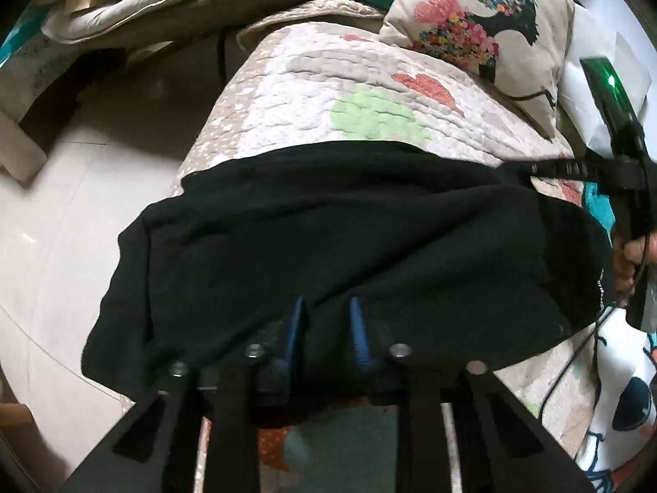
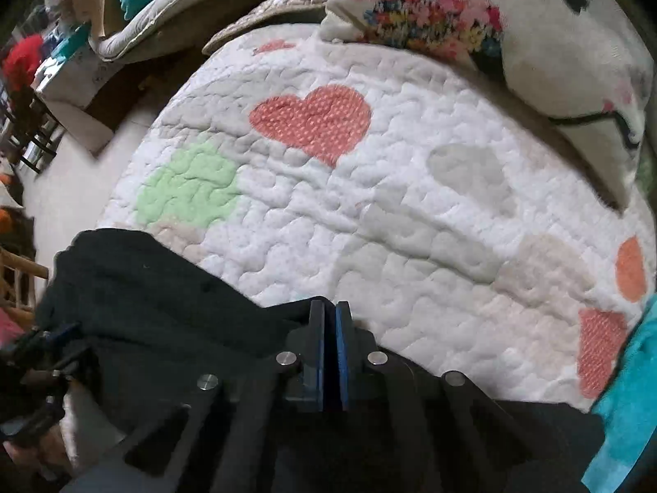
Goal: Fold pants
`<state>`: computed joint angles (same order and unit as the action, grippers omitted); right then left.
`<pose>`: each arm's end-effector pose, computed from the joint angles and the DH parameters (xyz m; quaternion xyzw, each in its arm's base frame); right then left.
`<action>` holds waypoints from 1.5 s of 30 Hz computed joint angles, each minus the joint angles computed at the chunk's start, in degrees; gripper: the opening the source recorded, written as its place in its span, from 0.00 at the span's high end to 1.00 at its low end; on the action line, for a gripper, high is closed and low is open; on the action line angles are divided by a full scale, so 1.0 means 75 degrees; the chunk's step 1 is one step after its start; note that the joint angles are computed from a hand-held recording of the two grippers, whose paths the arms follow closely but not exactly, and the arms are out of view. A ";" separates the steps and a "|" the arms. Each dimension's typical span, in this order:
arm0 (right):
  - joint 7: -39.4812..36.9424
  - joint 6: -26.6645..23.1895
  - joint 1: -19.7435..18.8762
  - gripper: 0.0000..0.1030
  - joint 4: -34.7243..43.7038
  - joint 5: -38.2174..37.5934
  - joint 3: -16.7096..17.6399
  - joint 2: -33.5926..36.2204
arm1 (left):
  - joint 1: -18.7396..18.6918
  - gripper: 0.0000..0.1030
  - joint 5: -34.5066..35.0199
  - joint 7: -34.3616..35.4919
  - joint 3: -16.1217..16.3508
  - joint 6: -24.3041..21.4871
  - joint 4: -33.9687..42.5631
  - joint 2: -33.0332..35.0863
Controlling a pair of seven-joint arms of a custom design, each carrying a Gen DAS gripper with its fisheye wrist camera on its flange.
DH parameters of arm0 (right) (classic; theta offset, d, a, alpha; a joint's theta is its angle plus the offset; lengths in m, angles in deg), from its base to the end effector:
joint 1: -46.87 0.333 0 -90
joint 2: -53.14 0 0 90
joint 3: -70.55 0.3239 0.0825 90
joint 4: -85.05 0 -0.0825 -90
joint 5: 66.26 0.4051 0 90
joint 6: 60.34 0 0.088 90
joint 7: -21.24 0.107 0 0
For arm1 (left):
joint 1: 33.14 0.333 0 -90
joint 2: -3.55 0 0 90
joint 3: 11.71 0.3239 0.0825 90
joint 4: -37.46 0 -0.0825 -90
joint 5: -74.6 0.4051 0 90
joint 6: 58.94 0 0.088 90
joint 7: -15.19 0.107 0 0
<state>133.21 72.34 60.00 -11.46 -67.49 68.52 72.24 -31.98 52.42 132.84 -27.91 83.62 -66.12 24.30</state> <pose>0.6869 0.1369 0.4350 -0.6359 0.7573 -0.0835 0.1236 0.6702 -0.1608 0.3806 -0.5197 0.8188 -0.2439 0.0055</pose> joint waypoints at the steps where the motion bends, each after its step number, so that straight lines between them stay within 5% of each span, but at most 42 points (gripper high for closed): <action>1: 0.0167 0.0140 0.0019 0.94 -0.0056 -0.0047 -0.0050 -0.0032 | 0.0000 0.79 0.0028 -0.0009 0.0017 0.0029 -0.0054 -0.0038; 6: 0.1049 0.0450 0.0071 0.96 0.0012 -0.0582 -0.0336 0.0071 | -0.0011 0.79 0.0117 -0.0163 0.0042 -0.0038 0.0014 0.0014; 11: 0.2139 -0.0233 0.0229 0.98 0.0419 -0.1519 -0.0650 0.0388 | 0.0548 0.79 -0.0981 0.0161 -0.0183 -0.1265 0.1043 0.0437; 16: 0.2086 0.0540 0.0187 0.97 -0.0705 -0.1731 -0.0358 -0.0645 | 0.0320 0.79 -0.0374 0.0129 0.0101 -0.1362 0.2331 0.1108; 19: 0.1544 0.0934 0.0085 0.85 -0.1667 -0.1155 0.0031 -0.1501 | -0.0138 0.78 0.0986 0.0682 0.0176 -0.1607 0.3224 0.1801; 21: 0.1497 0.1093 0.0097 0.60 -0.2285 -0.0969 0.0207 -0.2034 | -0.0194 0.75 0.1256 0.0991 0.0066 -0.1832 0.3559 0.2160; 22: 0.1495 0.1182 0.0090 0.57 -0.2436 -0.0913 0.0280 -0.2147 | -0.0202 0.73 0.1348 0.1096 0.0041 -0.1839 0.3552 0.2206; 26: 0.1441 0.1378 -0.0010 0.56 -0.3434 -0.0661 0.0481 -0.2884 | -0.0492 0.72 0.2002 0.1235 0.0138 -0.1229 0.3564 0.2332; 28: 0.2019 0.1293 -0.0203 0.56 -0.3816 -0.1270 0.0538 -0.3168 | -0.1222 0.99 0.3158 0.0210 0.0965 0.0197 0.3216 0.2242; 30: 0.2621 0.1205 -0.0452 0.56 -0.4051 -0.1535 0.0524 -0.3231 | -0.1771 0.99 0.4424 -0.0675 0.1670 0.0984 0.3062 0.2369; 33: 0.3510 0.1053 -0.0773 0.57 -0.4374 -0.1670 0.0467 -0.3312 | -0.1990 0.99 0.5170 -0.1560 0.2030 0.0859 0.3426 0.2713; 34: 0.3728 0.0988 -0.0844 0.57 -0.4433 -0.1666 0.0461 -0.3342 | -0.1875 0.99 0.5153 -0.1687 0.1892 0.0696 0.3565 0.2739; 39: 0.4220 0.1402 -0.0934 0.57 -0.4309 -0.2300 0.0660 -0.3326 | -0.0214 0.99 0.2840 -0.0600 -0.0215 -0.0278 0.3958 0.2485; 43: 0.2428 0.2074 -0.0671 0.57 -0.3270 -0.1645 0.0558 -0.2479 | 0.0604 0.99 0.1072 0.0930 -0.1149 -0.0851 0.2946 0.1808; 45: 0.1574 0.2048 -0.0570 0.57 -0.2557 -0.1132 0.0483 -0.1863 | 0.0558 0.99 0.0820 0.1486 -0.1196 -0.0925 0.2561 0.1652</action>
